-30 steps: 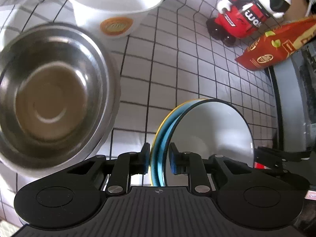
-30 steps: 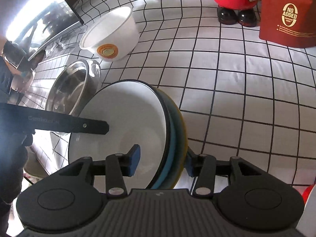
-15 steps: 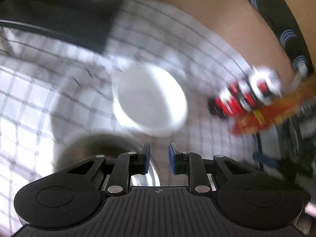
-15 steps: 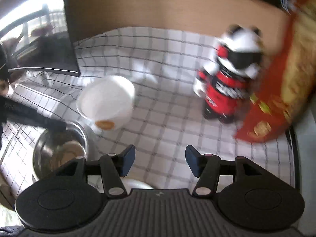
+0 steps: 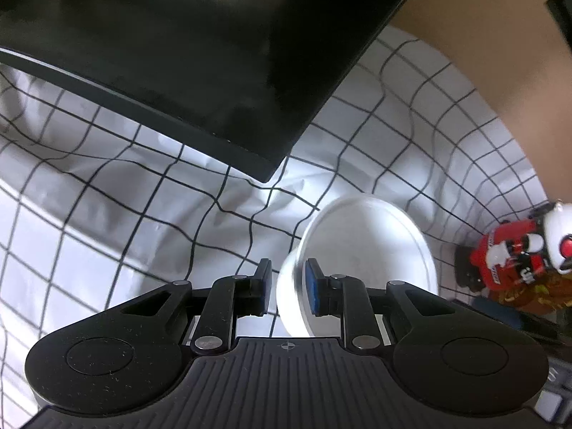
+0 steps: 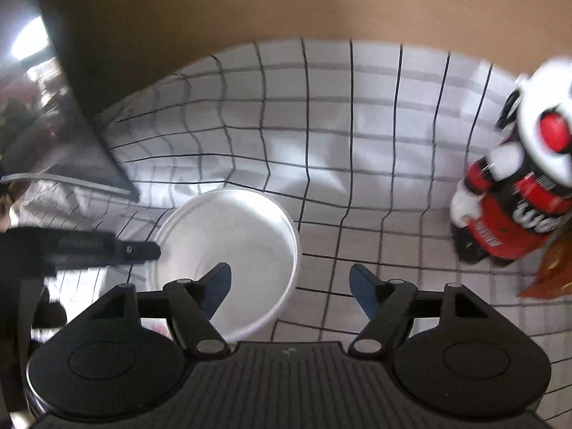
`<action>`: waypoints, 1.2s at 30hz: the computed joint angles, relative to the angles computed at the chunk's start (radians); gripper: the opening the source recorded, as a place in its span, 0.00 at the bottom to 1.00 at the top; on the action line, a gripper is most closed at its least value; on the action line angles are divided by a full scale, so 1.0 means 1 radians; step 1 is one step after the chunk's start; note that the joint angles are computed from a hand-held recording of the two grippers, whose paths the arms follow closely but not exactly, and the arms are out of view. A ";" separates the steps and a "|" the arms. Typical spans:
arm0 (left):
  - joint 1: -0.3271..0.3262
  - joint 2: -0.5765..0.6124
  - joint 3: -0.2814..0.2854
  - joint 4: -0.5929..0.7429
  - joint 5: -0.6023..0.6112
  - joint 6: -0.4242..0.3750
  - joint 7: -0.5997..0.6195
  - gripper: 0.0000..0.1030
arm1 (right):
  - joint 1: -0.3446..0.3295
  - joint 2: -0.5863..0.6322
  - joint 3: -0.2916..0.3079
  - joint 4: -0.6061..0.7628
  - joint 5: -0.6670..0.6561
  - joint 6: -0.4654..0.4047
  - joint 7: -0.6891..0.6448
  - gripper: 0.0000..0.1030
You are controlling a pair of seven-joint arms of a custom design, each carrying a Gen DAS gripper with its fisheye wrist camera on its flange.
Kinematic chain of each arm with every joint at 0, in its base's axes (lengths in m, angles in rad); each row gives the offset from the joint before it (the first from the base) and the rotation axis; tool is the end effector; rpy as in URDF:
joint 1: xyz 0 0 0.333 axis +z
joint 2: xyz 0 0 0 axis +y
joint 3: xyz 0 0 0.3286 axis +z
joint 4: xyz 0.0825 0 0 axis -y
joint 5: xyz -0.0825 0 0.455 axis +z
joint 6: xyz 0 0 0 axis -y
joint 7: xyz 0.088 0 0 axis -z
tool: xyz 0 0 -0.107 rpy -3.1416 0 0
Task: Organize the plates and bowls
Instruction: 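Open both grippers and move them to the white bowl with orange logo, then grasp the white bowl rim with both grippers and lower it into the blue bowl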
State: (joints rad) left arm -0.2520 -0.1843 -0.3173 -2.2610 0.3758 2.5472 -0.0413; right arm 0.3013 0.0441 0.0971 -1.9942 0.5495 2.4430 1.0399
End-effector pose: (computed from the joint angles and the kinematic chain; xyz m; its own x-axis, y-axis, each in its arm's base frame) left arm 0.4892 -0.3239 0.4608 0.5840 -0.7108 0.3920 -0.6160 -0.7026 -0.3562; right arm 0.6114 0.2575 0.4629 0.5816 -0.7716 -0.2576 -0.7671 -0.4148 -0.4894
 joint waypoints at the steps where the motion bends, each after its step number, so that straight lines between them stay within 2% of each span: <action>1: 0.003 0.013 0.002 0.004 0.001 0.008 0.001 0.23 | 0.003 0.031 0.001 0.024 -0.012 -0.013 0.031 0.70; 2: 0.004 0.022 0.004 0.005 0.003 0.018 -0.002 0.23 | 0.004 0.060 0.004 0.047 -0.024 -0.024 0.054 0.68; 4: 0.000 0.042 0.014 0.005 -0.014 0.058 0.021 0.23 | 0.010 0.110 0.008 0.083 -0.087 -0.043 0.087 0.52; 5: -0.004 0.051 0.019 0.006 -0.030 0.077 0.041 0.23 | 0.011 0.129 0.009 0.100 -0.116 -0.055 0.097 0.33; 6: -0.008 0.056 0.023 0.006 -0.046 0.092 0.057 0.22 | 0.005 0.139 0.012 0.111 -0.122 -0.074 0.093 0.20; 7: -0.008 0.060 0.021 0.009 -0.043 0.102 0.057 0.22 | -0.007 0.139 0.016 0.113 -0.101 -0.092 0.076 0.17; 11: -0.028 0.103 0.011 0.066 -0.027 0.102 0.096 0.21 | -0.045 0.071 0.012 0.057 -0.020 -0.094 -0.010 0.16; 14: -0.053 0.135 0.008 0.100 -0.069 0.148 0.062 0.21 | -0.060 0.013 -0.012 0.001 -0.008 -0.067 -0.055 0.16; 18: -0.093 0.203 0.000 0.182 -0.004 0.163 0.005 0.21 | -0.093 -0.051 -0.057 -0.056 0.023 -0.082 -0.102 0.16; 21: -0.132 0.266 0.003 0.243 -0.052 0.172 0.069 0.20 | -0.117 -0.061 -0.084 -0.076 0.035 -0.077 -0.124 0.16; 28: -0.217 0.398 0.039 0.374 -0.071 0.089 0.100 0.20 | -0.161 -0.013 -0.103 -0.086 0.045 -0.100 -0.114 0.17; 33: -0.235 0.438 0.051 0.427 -0.098 0.031 0.158 0.21 | -0.184 0.005 -0.100 -0.088 0.092 -0.126 -0.126 0.17; 36: -0.239 0.458 0.058 0.435 -0.119 0.038 0.167 0.21 | -0.197 0.028 -0.100 -0.070 0.107 -0.179 -0.119 0.18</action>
